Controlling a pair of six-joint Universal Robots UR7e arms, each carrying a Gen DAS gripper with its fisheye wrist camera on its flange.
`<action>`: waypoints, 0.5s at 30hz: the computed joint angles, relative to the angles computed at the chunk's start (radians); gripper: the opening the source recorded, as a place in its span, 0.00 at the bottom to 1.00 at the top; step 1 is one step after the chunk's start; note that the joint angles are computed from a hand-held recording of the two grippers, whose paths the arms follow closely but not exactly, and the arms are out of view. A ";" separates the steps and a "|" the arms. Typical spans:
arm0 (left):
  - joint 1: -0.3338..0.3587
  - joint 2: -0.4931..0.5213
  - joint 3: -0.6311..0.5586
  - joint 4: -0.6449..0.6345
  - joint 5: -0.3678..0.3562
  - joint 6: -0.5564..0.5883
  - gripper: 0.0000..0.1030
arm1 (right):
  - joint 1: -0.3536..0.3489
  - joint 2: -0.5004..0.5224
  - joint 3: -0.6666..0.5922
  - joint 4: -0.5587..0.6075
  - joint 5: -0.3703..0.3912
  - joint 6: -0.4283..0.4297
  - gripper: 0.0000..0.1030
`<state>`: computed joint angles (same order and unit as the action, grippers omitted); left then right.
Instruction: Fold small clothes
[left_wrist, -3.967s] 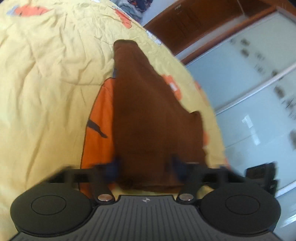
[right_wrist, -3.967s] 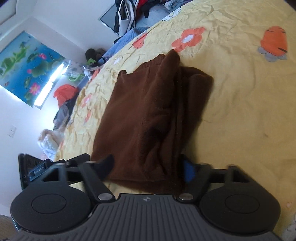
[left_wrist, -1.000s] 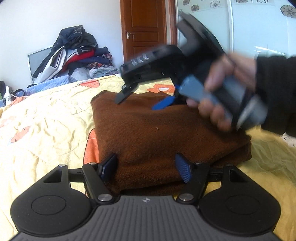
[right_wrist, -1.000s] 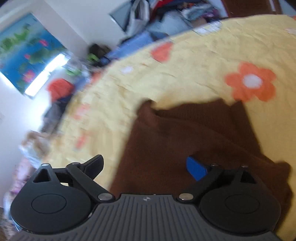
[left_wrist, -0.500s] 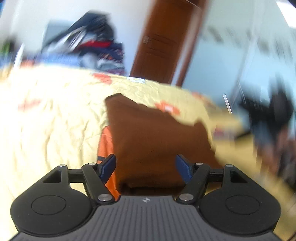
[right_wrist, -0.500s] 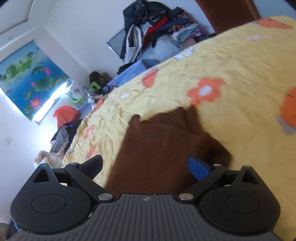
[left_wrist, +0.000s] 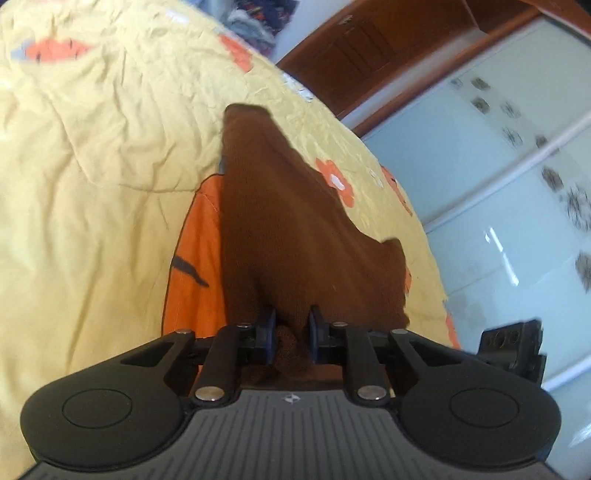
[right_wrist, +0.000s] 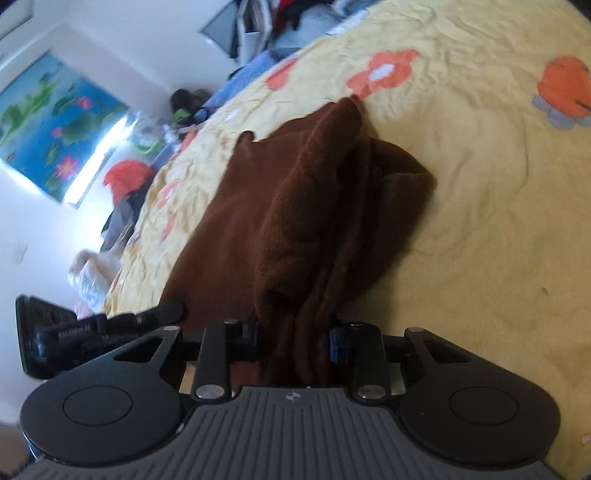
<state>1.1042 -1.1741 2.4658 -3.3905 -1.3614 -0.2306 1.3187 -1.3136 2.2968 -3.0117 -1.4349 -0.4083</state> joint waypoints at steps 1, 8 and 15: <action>-0.018 -0.017 0.025 -0.007 0.018 0.018 0.13 | -0.004 -0.020 0.015 0.003 0.003 -0.016 0.32; -0.024 -0.049 0.070 -0.020 0.055 0.032 0.30 | -0.079 -0.077 0.073 -0.003 0.089 0.022 0.49; 0.065 -0.039 0.025 0.005 -0.067 -0.055 0.93 | -0.082 -0.124 0.085 0.019 0.088 0.030 0.89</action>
<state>1.1688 -1.2135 2.4907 -3.3853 -1.4287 -0.2858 1.2368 -1.4377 2.3818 -2.9931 -1.3473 -0.3779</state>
